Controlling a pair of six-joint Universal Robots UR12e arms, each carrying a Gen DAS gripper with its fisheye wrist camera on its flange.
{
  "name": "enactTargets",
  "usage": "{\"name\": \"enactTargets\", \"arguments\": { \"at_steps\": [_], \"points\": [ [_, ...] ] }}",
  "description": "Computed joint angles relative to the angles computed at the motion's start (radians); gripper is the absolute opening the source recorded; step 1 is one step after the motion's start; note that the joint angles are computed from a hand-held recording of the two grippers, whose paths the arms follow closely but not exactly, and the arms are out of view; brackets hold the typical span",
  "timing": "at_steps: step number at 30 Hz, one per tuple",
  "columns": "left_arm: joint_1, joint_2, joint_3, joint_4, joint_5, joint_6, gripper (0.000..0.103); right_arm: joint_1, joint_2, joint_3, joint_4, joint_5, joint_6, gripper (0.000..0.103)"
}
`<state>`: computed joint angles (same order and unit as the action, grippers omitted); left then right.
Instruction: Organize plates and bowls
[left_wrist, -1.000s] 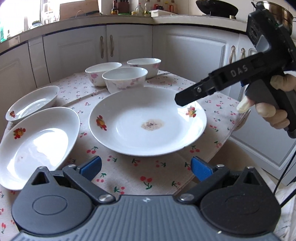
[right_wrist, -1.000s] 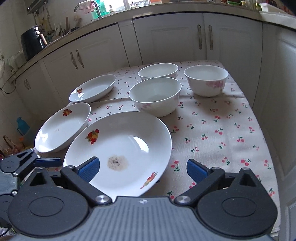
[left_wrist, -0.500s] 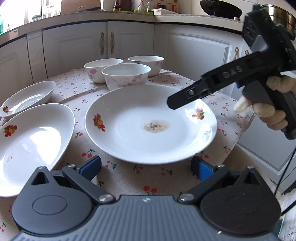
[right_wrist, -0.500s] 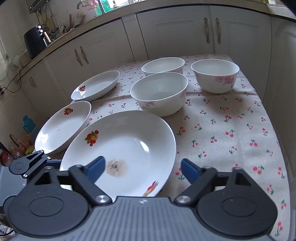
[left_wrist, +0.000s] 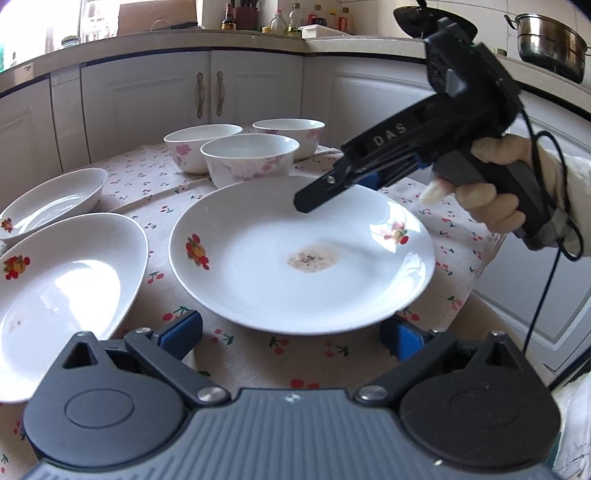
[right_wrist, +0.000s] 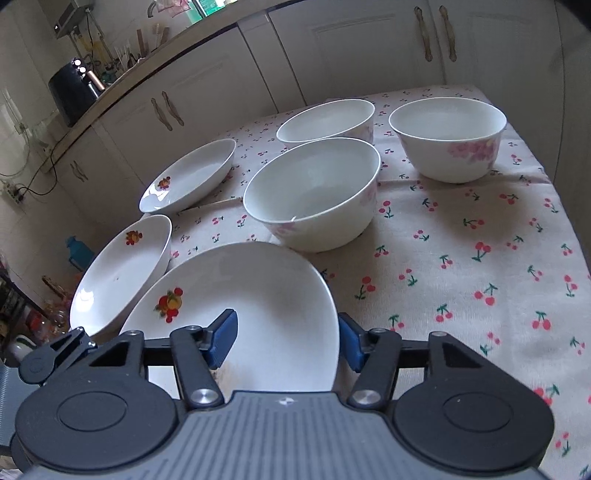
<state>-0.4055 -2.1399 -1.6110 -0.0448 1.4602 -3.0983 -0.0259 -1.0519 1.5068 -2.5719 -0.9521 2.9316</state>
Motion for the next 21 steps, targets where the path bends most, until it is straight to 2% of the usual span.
{"name": "enactTargets", "arguments": {
  "at_steps": [7, 14, 21],
  "points": [
    [0.001, -0.002, 0.0, 0.011, -0.007, 0.018, 0.101, -0.008, 0.019, -0.033, 0.055, 0.059, 0.0, 0.06],
    [-0.004, -0.003, 0.0, 0.018, 0.004, 0.042, 0.101, -0.012, 0.028, -0.043, 0.062, 0.088, 0.013, 0.059],
    [-0.003, -0.003, 0.003, 0.011, 0.001, 0.044, 0.101, -0.012, 0.026, -0.046, 0.078, 0.085, 0.002, 0.059]
  ]
}}
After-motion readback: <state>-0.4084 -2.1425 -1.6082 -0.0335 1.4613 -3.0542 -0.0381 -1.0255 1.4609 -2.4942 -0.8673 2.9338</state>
